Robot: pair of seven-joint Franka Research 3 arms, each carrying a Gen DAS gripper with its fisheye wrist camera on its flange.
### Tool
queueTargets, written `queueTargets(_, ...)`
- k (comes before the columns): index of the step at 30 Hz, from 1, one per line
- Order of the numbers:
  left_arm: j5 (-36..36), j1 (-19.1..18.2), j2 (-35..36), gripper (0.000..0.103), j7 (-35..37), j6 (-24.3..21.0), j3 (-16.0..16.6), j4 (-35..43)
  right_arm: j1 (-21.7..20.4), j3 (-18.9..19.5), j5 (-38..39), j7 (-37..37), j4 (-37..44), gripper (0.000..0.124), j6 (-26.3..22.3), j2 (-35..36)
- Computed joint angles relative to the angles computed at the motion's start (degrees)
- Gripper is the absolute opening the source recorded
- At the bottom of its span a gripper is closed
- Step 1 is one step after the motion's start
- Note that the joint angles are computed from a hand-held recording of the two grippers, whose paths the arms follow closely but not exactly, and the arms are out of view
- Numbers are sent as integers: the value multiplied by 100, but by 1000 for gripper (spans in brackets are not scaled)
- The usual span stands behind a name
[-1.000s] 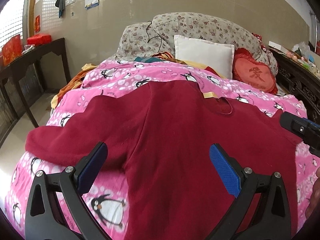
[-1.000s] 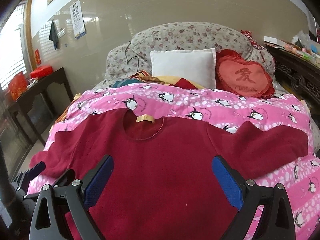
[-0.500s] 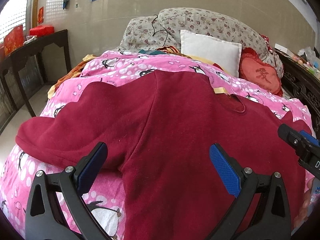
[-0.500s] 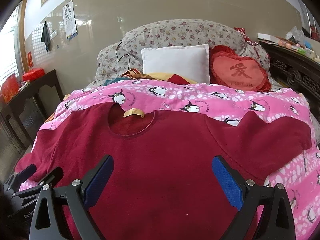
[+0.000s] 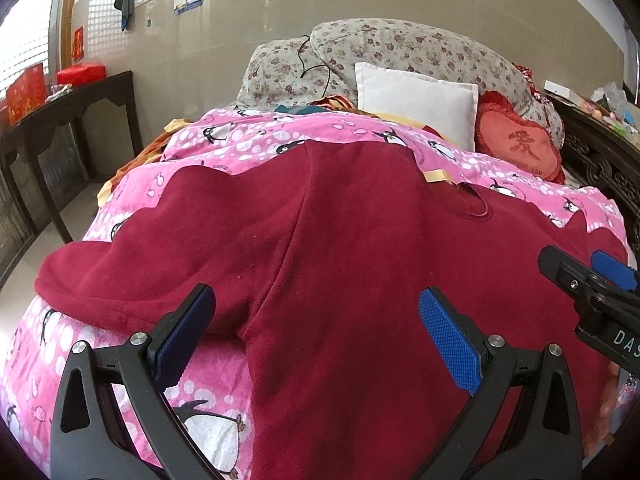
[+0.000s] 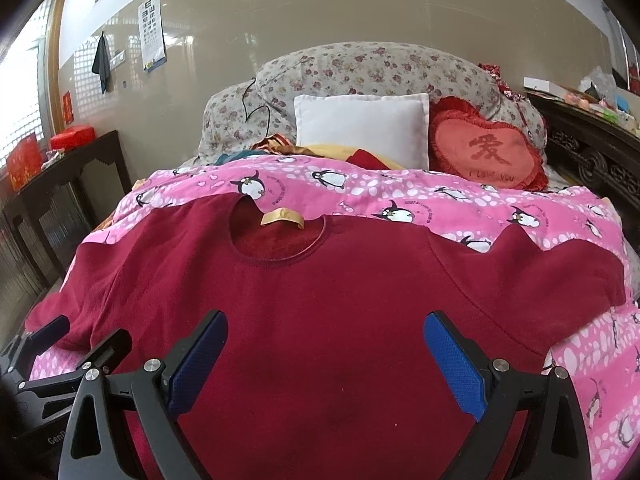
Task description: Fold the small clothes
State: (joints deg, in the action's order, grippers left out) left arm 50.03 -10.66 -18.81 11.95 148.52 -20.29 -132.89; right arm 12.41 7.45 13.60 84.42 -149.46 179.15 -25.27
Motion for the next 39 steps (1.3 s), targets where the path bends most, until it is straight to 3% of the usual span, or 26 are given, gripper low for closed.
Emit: queueTargets(39,-120,-71,-43,102,19,90,111,-98,-38,54,-149,168,9,98,-149,89)
